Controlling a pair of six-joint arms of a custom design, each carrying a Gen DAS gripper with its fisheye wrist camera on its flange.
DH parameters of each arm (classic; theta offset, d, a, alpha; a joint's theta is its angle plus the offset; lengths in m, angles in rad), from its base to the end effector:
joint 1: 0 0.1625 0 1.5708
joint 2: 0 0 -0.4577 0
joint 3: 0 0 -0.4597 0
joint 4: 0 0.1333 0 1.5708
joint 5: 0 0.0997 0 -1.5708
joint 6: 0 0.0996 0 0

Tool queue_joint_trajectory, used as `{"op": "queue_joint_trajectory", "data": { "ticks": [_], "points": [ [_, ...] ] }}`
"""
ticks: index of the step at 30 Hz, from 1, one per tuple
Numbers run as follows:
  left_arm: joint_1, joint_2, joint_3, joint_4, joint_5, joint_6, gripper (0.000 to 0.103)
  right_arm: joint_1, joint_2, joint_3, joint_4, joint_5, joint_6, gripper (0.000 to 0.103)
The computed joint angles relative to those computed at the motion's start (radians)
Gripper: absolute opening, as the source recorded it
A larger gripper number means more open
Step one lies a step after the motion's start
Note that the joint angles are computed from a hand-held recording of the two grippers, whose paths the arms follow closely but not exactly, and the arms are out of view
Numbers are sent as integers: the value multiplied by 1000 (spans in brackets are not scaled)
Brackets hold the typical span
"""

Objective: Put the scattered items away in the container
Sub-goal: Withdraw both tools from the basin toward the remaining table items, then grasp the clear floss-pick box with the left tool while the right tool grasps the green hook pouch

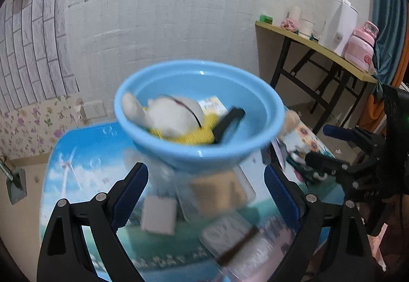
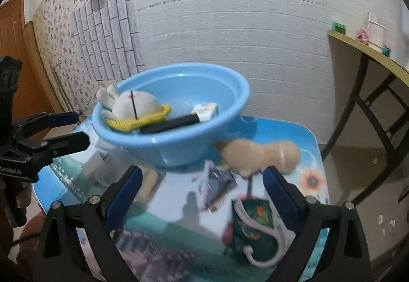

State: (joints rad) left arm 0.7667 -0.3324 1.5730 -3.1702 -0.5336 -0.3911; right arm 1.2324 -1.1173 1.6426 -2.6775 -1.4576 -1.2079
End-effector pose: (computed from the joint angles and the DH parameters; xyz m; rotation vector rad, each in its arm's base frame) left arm -0.3470 -0.6384 -0.1354 0.2335 2.2505 -1.0601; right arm -0.1080 -0.7422 0.3155 1.1923 -2.4576 0.6929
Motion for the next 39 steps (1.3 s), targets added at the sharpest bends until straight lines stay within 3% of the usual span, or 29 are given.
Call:
{"op": "queue_joint_trajectory", "data": {
  "ticks": [14, 20, 26, 31, 39],
  "points": [
    [-21, 25, 11, 213, -58, -197, 92, -78, -20, 17, -41, -58, 11, 97],
    [-11, 46, -18, 247, -89, -209, 92, -88, 4, -10, -61, -71, 36, 97],
    [1, 75, -63, 308, -73, -225, 92, -88, 29, -43, -47, -92, 62, 96],
    [3, 89, -78, 298, -70, -195, 92, -85, 39, -41, -62, -110, 53, 84],
    [-3, 88, -67, 302, -34, -180, 70, -81, 56, -43, -100, -137, 50, 83]
  ]
}}
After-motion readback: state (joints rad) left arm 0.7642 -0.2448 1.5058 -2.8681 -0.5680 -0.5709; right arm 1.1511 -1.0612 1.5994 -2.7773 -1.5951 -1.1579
